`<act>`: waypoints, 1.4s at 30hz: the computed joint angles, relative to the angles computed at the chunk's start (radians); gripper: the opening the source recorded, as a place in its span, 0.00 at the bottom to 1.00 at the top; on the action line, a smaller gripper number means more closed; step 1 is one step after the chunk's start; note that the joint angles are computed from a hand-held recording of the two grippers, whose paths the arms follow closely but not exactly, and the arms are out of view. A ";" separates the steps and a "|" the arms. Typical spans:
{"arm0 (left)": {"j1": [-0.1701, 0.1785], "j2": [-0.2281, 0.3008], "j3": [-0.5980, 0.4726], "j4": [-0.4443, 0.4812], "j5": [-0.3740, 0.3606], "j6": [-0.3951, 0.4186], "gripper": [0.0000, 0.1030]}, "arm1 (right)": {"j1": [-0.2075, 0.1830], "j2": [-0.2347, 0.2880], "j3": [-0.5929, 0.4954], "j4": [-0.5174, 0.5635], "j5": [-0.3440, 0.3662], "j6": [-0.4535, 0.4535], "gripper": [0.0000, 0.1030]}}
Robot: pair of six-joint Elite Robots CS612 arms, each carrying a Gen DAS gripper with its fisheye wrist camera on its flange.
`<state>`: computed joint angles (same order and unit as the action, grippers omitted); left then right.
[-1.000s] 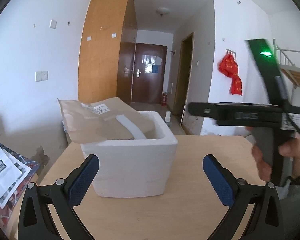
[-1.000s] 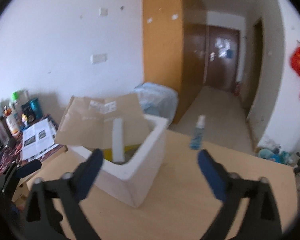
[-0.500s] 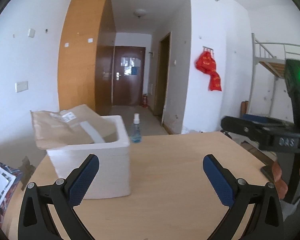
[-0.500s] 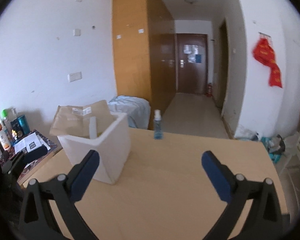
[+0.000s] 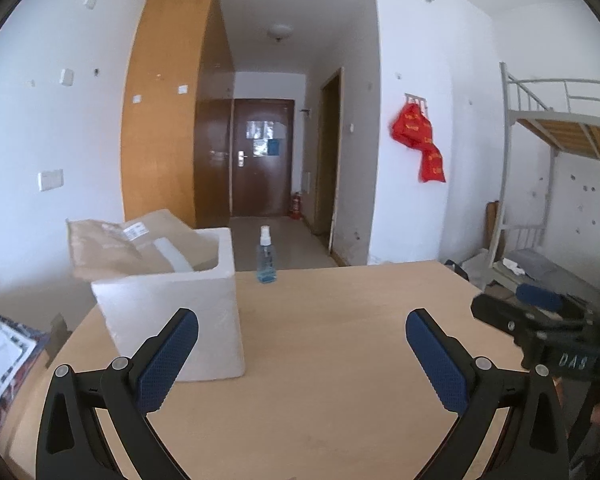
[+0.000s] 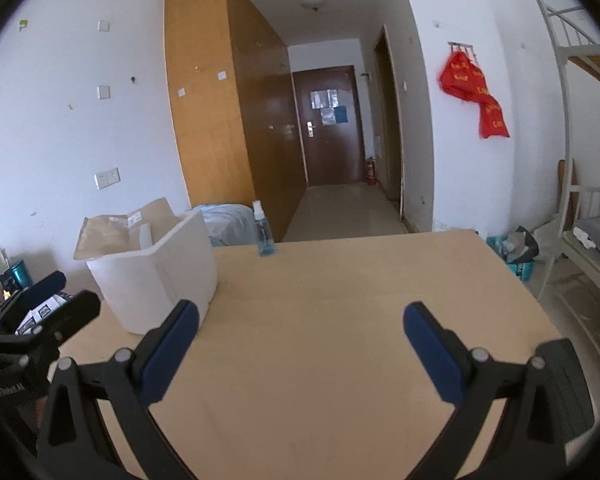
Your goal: Organize soft objects
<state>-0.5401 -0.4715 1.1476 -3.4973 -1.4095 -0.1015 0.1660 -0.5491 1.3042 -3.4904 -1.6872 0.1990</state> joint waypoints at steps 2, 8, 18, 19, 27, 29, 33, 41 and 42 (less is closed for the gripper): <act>-0.004 -0.006 0.019 -0.016 0.032 -0.010 1.00 | 0.002 0.000 0.011 -0.014 -0.003 -0.003 1.00; -0.010 -0.020 0.070 -0.053 0.082 -0.032 1.00 | 0.006 0.005 0.024 -0.027 0.036 -0.018 1.00; -0.014 -0.040 0.129 -0.092 0.133 -0.045 1.00 | 0.012 0.009 0.035 -0.042 0.102 -0.088 1.00; -0.013 -0.040 0.130 -0.088 0.128 -0.044 1.00 | 0.012 0.008 0.038 -0.040 0.107 -0.087 1.00; -0.015 -0.034 0.121 -0.076 0.125 -0.032 1.00 | 0.019 0.004 0.038 -0.014 0.083 -0.093 1.00; -0.016 -0.033 0.121 -0.071 0.130 -0.037 1.00 | 0.020 0.003 0.038 -0.006 0.084 -0.092 1.00; -0.014 -0.034 0.121 -0.069 0.127 -0.041 1.00 | 0.020 0.003 0.037 -0.007 0.079 -0.092 1.00; -0.015 -0.038 0.123 -0.070 0.126 -0.042 1.00 | 0.021 0.003 0.031 0.008 0.083 -0.098 1.00; -0.015 -0.038 0.123 -0.071 0.125 -0.040 1.00 | 0.021 0.003 0.031 0.007 0.078 -0.099 1.00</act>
<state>-0.5553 -0.5094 1.2710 -3.5681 -1.2843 -0.1419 0.1872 -0.5465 1.3350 -3.4831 -1.6097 0.1002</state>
